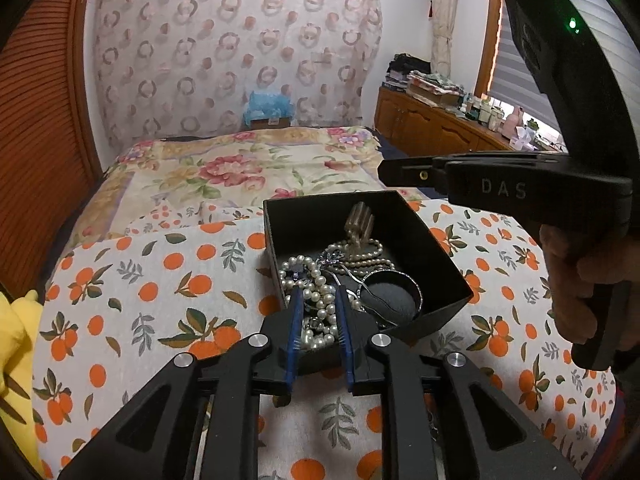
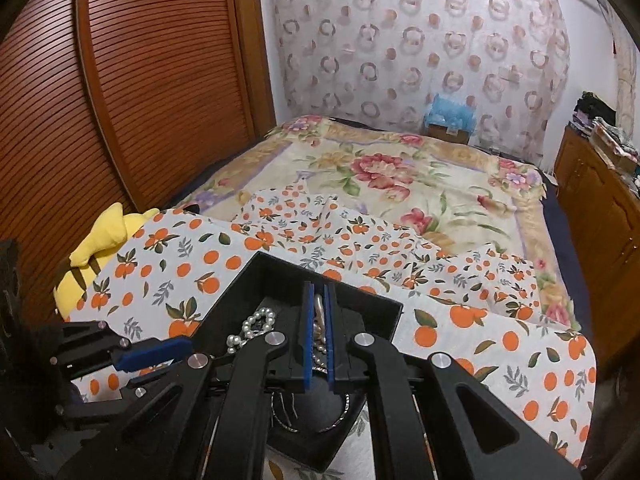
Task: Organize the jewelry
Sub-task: 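Open the left tool then the right tool, dropping pearls into the box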
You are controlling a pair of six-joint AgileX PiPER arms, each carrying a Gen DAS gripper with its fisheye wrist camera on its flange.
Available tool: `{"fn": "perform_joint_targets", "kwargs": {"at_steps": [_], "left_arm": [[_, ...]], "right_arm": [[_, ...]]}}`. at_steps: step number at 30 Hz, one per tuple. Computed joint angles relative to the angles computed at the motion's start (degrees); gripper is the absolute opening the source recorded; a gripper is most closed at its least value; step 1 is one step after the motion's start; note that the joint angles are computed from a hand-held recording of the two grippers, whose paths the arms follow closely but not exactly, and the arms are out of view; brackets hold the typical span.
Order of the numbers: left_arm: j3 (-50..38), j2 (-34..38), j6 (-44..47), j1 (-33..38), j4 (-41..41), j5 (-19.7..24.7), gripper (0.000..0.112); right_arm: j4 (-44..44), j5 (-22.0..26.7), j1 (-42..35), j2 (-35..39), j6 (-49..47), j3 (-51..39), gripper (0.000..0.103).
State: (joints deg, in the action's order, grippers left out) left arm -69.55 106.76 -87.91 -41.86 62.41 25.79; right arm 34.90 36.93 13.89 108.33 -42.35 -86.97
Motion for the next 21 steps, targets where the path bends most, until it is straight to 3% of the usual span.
{"fn": "perform_joint_targets", "kwargs": {"at_steps": [6, 8, 16, 21], "left_arm": [[4.0, -3.3, -4.7, -1.2, 4.1, -0.1, 0.017], [5.5, -4.5, -5.8, -2.0, 5.1, 0.4, 0.023], [13.1, -9.0, -15.6, -7.1, 11.6, 4.1, 0.033], [15.6, -10.1, -18.5, -9.9, 13.0, 5.7, 0.047]], "right_arm": [[1.7, -1.1, -0.2, -1.3, -2.3, 2.0, 0.006], [3.9, -1.0, -1.3, -2.8, -5.0, 3.9, 0.006], [15.7, -2.9, -5.8, -13.6, -21.4, 21.3, 0.006], [22.0, -3.0, -9.5, -19.0, -32.0, 32.9, 0.006]]}}
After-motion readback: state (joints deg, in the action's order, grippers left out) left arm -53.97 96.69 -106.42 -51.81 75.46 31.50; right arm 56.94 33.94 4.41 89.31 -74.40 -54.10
